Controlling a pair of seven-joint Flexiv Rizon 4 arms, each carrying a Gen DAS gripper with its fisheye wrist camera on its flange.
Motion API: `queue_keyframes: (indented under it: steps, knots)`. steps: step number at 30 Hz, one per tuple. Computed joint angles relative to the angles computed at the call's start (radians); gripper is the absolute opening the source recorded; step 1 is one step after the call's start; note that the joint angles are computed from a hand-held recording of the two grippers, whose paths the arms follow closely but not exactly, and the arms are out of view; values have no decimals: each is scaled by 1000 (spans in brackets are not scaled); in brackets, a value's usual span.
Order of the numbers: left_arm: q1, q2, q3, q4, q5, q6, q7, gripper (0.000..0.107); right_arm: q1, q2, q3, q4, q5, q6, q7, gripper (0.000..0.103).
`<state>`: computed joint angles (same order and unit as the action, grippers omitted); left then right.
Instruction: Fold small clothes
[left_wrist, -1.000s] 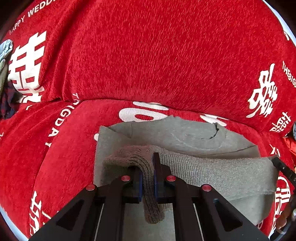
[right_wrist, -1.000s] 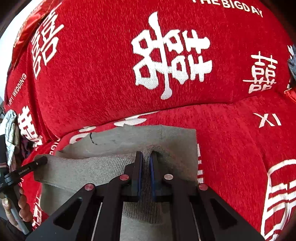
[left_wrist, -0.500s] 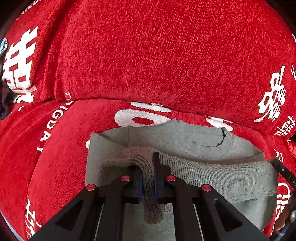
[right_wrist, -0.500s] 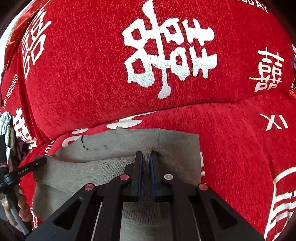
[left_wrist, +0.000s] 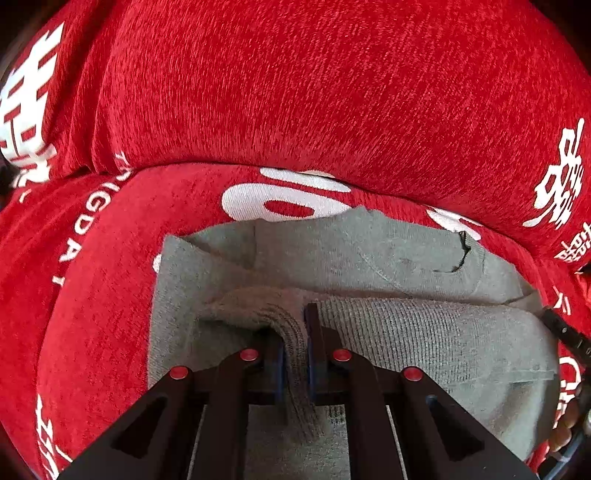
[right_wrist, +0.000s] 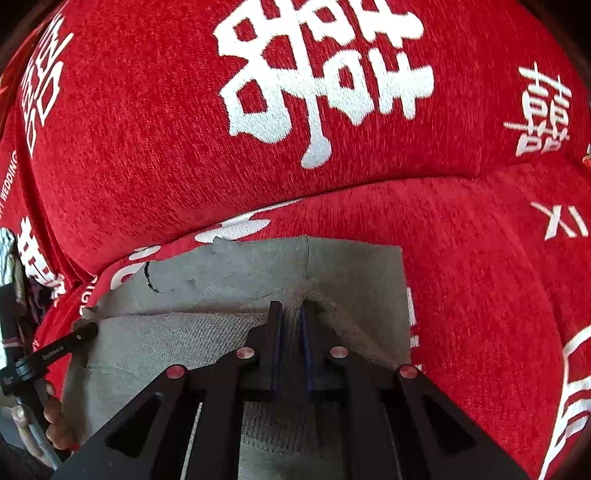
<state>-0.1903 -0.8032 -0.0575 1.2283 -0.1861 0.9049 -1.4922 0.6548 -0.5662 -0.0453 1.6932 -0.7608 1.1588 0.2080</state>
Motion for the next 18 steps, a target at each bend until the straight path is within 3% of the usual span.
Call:
queue_keyframes:
  steps: [4, 6, 7, 8, 13, 14, 17, 18]
  knots:
    - [38, 11, -45, 27, -60, -15, 29, 11, 11, 24, -11, 20, -27, 1, 28, 23]
    - [56, 19, -62, 39, -93, -35, 45, 10, 28, 50, -34, 47, -74, -2, 87, 41]
    - [62, 21, -68, 43, -105, -44, 56, 10, 38, 67, -47, 66, -110, -6, 132, 58]
    - [67, 26, -73, 49, -114, -56, 70, 10, 39, 77, -49, 74, -140, -11, 165, 67]
    - [90, 84, -87, 143, -167, -23, 119, 11, 21, 131, -26, 139, -268, -6, 296, 67]
    - [108, 108, -113, 199, -203, 27, 150, 11, 16, 139, -16, 149, -287, -7, 312, 67]
    - [149, 191, -205, 406, -308, 334, 305, 10, -4, 151, 28, 163, -307, -29, 325, 67]
    - [155, 207, -224, 444, -323, 397, 337, 10, -6, 154, 40, 167, -317, -40, 329, 67]
